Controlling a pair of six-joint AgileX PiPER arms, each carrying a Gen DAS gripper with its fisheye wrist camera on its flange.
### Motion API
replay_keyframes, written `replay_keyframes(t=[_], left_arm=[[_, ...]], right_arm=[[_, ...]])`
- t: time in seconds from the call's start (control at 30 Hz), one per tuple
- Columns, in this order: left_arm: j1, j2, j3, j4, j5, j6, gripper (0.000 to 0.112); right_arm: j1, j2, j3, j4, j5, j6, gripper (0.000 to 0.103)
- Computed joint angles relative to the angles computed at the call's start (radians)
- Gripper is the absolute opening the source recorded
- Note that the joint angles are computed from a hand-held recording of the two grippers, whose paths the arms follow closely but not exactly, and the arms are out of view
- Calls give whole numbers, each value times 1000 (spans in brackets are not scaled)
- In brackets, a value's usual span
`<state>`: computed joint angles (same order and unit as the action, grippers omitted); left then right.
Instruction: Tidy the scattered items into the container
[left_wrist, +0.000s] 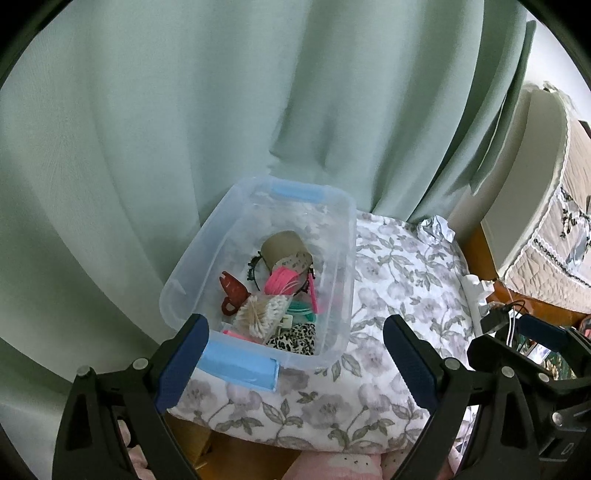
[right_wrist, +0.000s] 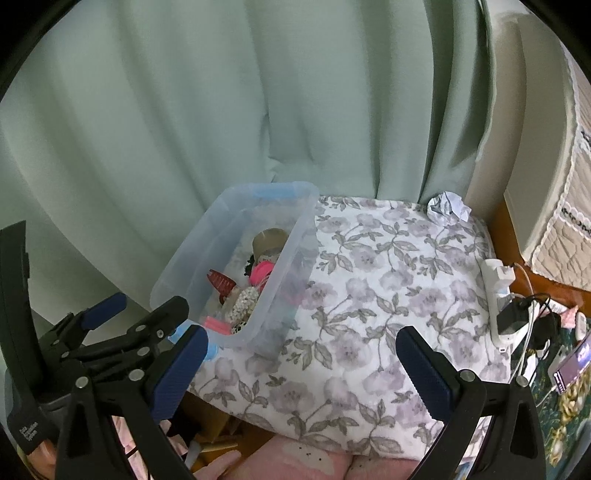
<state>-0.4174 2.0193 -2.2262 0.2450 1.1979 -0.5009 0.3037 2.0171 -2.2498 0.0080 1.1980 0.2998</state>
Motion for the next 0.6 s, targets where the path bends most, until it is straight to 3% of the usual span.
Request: replay_keyframes(t=[0.6], left_arm=[[-37, 6, -18, 31, 21, -14, 96]], right_arm=[[-25, -73, 136, 30, -74, 0, 103]])
